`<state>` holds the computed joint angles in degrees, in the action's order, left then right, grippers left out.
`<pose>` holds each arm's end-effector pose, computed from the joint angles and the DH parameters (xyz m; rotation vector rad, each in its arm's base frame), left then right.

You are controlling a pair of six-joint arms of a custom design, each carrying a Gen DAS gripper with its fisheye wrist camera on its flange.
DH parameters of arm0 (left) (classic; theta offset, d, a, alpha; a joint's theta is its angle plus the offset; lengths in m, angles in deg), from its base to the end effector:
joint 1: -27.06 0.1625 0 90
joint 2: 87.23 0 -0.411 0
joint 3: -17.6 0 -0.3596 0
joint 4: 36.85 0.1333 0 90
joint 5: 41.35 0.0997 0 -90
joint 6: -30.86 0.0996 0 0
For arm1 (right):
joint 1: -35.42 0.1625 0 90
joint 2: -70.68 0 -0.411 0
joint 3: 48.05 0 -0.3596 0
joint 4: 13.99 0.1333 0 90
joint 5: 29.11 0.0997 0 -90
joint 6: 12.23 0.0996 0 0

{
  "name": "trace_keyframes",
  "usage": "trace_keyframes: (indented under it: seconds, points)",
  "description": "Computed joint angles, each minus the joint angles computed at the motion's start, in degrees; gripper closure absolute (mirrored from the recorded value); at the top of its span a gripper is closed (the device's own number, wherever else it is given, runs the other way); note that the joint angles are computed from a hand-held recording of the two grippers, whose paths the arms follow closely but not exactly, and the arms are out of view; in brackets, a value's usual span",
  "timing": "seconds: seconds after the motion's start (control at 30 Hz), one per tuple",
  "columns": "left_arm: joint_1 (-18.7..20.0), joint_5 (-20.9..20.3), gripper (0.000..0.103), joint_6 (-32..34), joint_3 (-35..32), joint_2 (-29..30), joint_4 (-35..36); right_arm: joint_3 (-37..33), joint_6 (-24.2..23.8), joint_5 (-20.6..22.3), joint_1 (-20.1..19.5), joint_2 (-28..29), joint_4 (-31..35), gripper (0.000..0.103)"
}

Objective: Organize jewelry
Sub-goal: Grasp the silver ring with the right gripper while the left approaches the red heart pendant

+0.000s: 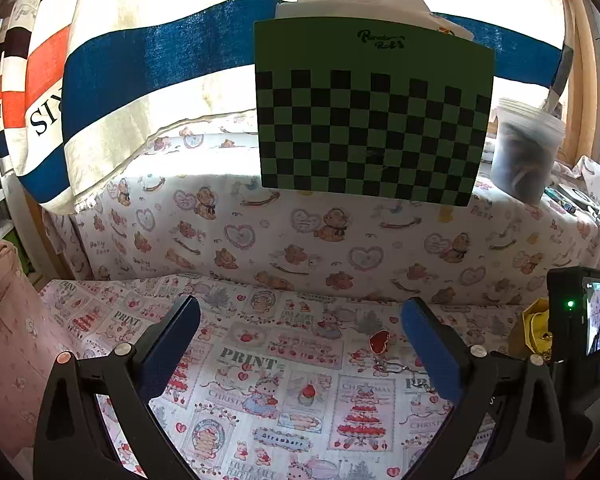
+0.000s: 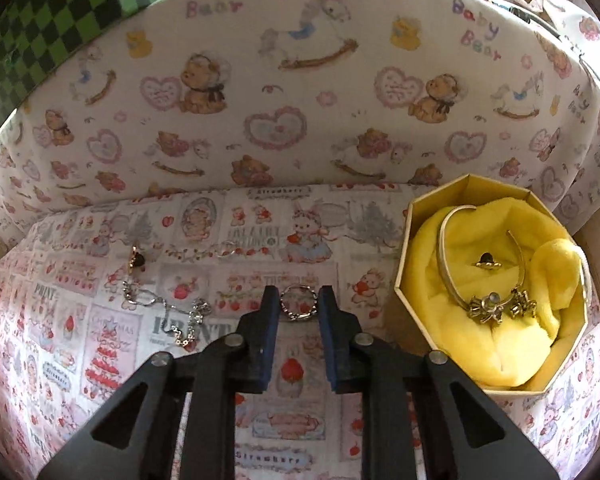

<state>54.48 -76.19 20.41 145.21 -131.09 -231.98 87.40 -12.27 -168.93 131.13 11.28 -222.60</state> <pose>-0.2996 -0.3977 0.0732 0.8244 2.2126 -1.0869 0.0980 -0.4051 0.1874 -0.2822 -2.1794 0.8909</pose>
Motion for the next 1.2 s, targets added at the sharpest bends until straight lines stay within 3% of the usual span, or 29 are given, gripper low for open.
trace_keyframes:
  seconds: [0.2, 0.33, 0.4, 0.5, 0.57, 0.6, 0.63, 0.8, 0.93, 1.1, 1.2]
  points:
    - [1.4, -2.0, 0.003, 2.2, -0.5, 0.7, -2.1, 2.8, -2.6, 1.8, 0.4, -0.2, -3.8, 0.085]
    - [4.7, -13.4, 0.003, 4.0, -0.8, -1.1, -1.5, 7.3, -5.0, 4.2, 2.2, -1.6, -10.9, 0.085]
    - [5.0, -14.8, 0.004, 4.5, -1.1, -0.7, -1.2, 9.6, -7.2, 6.5, 2.4, -2.2, -16.1, 0.085]
    - [5.2, -15.3, 0.019, 3.6, -2.5, -0.3, 3.5, 12.4, -10.6, 6.7, 2.8, -1.9, -23.7, 0.085]
    - [6.7, -20.1, 0.027, -0.6, -4.4, -1.9, 12.2, 14.4, -10.3, 8.6, 1.9, -2.3, -25.9, 0.085]
    - [7.3, -21.8, 0.036, -1.6, -5.3, -2.2, 15.1, 15.3, -10.0, 10.4, 1.1, -3.6, -24.6, 0.085]
    - [7.6, -22.1, 0.044, -2.3, -6.1, -1.9, 16.7, 15.8, -9.9, 11.5, 0.9, -4.9, -23.3, 0.085]
    - [7.0, -18.8, 0.063, -4.1, -10.7, 1.4, 24.9, 18.3, -11.4, 14.9, 0.0, -8.0, -26.4, 0.085]
    - [6.4, -16.5, 0.07, -3.0, -14.6, 4.7, 29.0, 18.0, -13.2, 14.4, 0.9, -10.1, -28.7, 0.085]
    - [6.9, -15.9, 0.073, -3.5, -18.8, 7.7, 33.0, 17.7, -14.0, 13.2, 0.7, -10.3, -32.3, 0.085]
    - [6.6, -13.5, 0.074, -3.5, -20.3, 9.5, 34.5, 17.6, -15.1, 12.3, 0.4, -10.7, -34.3, 0.085]
